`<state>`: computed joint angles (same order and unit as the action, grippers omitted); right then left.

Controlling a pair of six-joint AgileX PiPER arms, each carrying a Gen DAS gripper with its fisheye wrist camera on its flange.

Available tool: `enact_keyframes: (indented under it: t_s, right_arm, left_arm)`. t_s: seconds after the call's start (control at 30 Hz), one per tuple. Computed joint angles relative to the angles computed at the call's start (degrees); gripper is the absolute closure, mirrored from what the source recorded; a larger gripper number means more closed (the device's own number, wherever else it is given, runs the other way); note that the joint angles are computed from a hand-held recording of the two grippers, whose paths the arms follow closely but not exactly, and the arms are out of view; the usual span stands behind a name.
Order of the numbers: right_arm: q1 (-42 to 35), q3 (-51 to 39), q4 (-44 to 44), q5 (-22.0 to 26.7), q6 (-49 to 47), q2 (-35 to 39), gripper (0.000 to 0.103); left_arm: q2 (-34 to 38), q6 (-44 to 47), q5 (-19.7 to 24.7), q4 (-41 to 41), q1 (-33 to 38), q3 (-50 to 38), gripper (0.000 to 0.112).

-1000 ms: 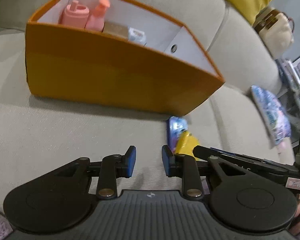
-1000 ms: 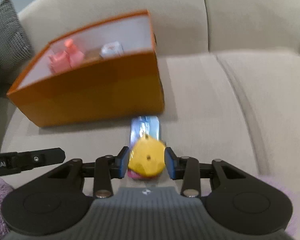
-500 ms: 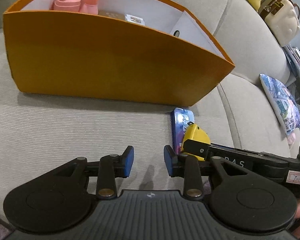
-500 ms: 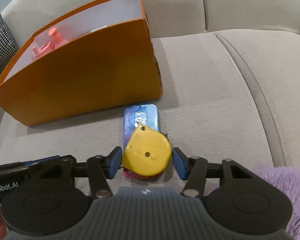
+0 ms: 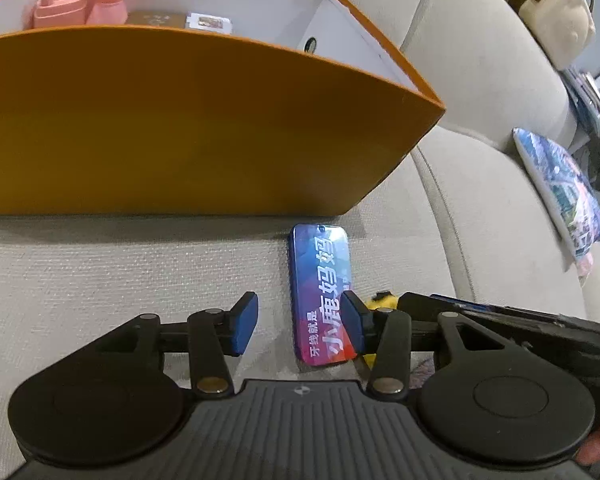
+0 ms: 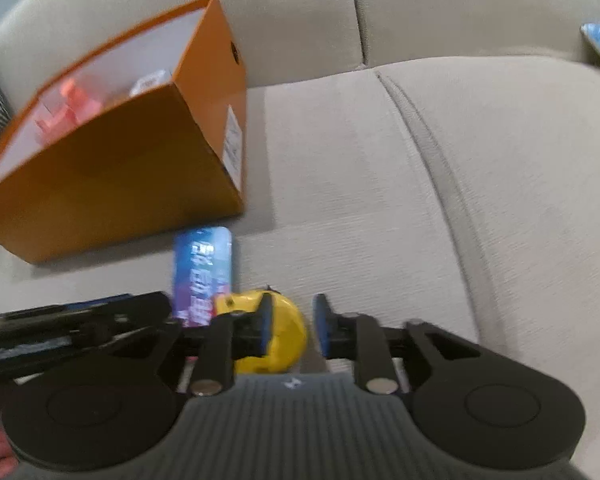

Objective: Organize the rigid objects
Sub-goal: 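Move both grippers to the blue-pink card and yellow tape measure beside the box, then grasp the blue-pink card with the left gripper while the right grasps the yellow tape measure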

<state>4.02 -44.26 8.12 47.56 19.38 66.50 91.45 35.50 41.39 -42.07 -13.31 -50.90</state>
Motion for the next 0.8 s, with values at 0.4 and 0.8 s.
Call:
enact_keyframes:
  t_s: [0.4, 0.8]
  right_arm:
    - [0.1, -2.0, 6.9, 6.2, -17.2, 4.6, 0.037]
    - [6.6, -3.6, -8.8, 4.5, 3.6, 7.7, 0.048]
  left_arm:
    - [-1.4, -2.5, 0.7, 3.7, 0.6, 1.1, 0.06]
    - [-3.4, -1.5, 0.6, 2.1, 0.0, 2.9, 0.059]
